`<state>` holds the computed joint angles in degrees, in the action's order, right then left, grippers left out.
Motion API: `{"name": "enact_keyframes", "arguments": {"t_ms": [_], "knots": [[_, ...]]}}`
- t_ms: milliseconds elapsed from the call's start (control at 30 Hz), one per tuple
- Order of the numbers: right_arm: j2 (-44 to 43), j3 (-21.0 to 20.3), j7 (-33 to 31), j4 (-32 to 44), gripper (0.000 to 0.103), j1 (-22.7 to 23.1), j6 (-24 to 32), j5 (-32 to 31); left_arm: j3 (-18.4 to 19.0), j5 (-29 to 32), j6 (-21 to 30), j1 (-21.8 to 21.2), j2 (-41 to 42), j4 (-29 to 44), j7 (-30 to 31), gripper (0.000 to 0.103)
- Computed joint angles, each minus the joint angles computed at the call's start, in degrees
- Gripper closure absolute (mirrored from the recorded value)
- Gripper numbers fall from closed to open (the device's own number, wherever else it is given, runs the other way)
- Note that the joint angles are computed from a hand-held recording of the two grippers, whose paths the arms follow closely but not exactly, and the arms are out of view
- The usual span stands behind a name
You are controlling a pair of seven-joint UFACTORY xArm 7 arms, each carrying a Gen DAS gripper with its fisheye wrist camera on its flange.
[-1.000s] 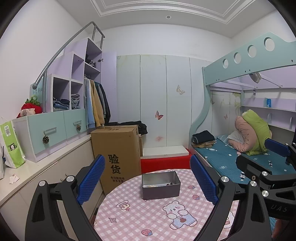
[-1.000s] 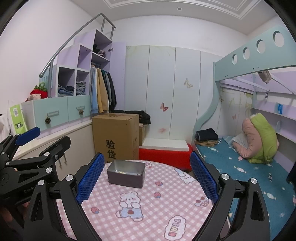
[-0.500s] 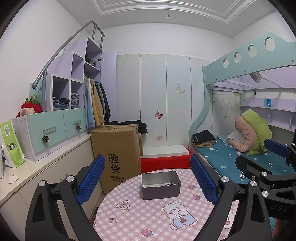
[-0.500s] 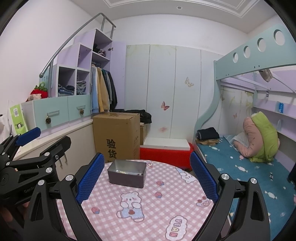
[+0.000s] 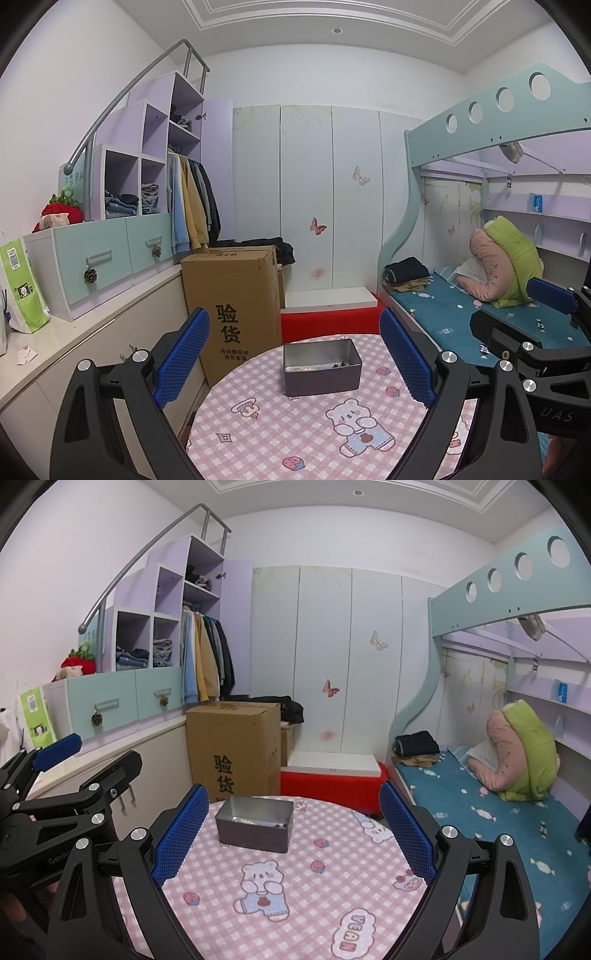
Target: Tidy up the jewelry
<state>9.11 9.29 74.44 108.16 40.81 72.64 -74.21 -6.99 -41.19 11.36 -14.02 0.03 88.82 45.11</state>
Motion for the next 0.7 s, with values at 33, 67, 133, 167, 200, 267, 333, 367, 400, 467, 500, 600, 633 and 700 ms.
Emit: {"name": "enact_keyframes", "arguments": {"t_ms": [33,67,133,167,200,267,333,367,400,467,500,600,633,700], "knots": [[0.14,-0.05,0.17,-0.08,0.012,-0.08,-0.21,0.03,-0.02,-0.07,0.01,-0.01,0.01,-0.02,0.06,0.013],[0.15,-0.07,0.15,-0.03,0.012,-0.07,-0.20,0.05,-0.02,-0.07,0.12,0.00,0.00,-0.02,0.02,0.013],[0.10,-0.11,0.16,-0.09,0.012,-0.08,-0.27,0.09,-0.05,0.04,0.05,0.00,0.08,0.05,-0.06,0.013],[0.13,-0.11,0.26,-0.15,0.012,-0.08,-0.33,0.13,-0.11,0.05,-0.15,-0.04,0.09,-0.06,0.00,0.013],[0.17,-0.11,0.28,-0.13,0.012,-0.09,-0.35,0.20,-0.12,0.25,-0.25,-0.03,0.08,-0.13,-0.14,0.013],[0.35,-0.19,0.40,-0.07,0.012,-0.08,-0.47,0.23,-0.14,0.17,-0.30,-0.01,0.26,-0.07,-0.09,0.013],[0.42,-0.25,0.43,-0.02,0.012,0.00,-0.44,0.25,-0.19,-0.12,-0.20,0.05,0.26,-0.18,0.20,0.013],[0.47,-0.27,0.46,0.01,0.012,0.04,-0.43,0.24,-0.24,-0.29,-0.29,0.03,0.24,-0.33,0.35,0.013],[0.52,-0.30,0.47,0.03,0.012,0.06,-0.41,0.27,-0.23,-0.44,-0.25,0.06,0.31,-0.25,0.51,0.013],[0.45,-0.35,0.41,0.02,0.012,0.07,-0.48,0.32,-0.23,-0.12,-0.13,0.11,0.41,-0.13,0.25,0.013],[0.50,-0.35,0.48,0.03,0.012,0.09,-0.48,0.31,-0.28,-0.28,-0.15,0.12,0.42,-0.16,0.37,0.013],[0.56,-0.39,0.43,0.15,0.012,0.13,-0.43,0.36,-0.38,0.15,-0.25,0.14,0.53,-0.11,0.01,0.013],[0.49,-0.42,0.22,0.23,0.012,0.14,-0.38,0.33,-0.37,0.35,-0.18,0.19,0.55,-0.05,-0.18,0.013],[0.48,-0.42,0.21,0.29,0.012,0.12,-0.44,0.43,-0.44,0.41,-0.39,0.18,0.63,-0.18,-0.11,0.013]]}}
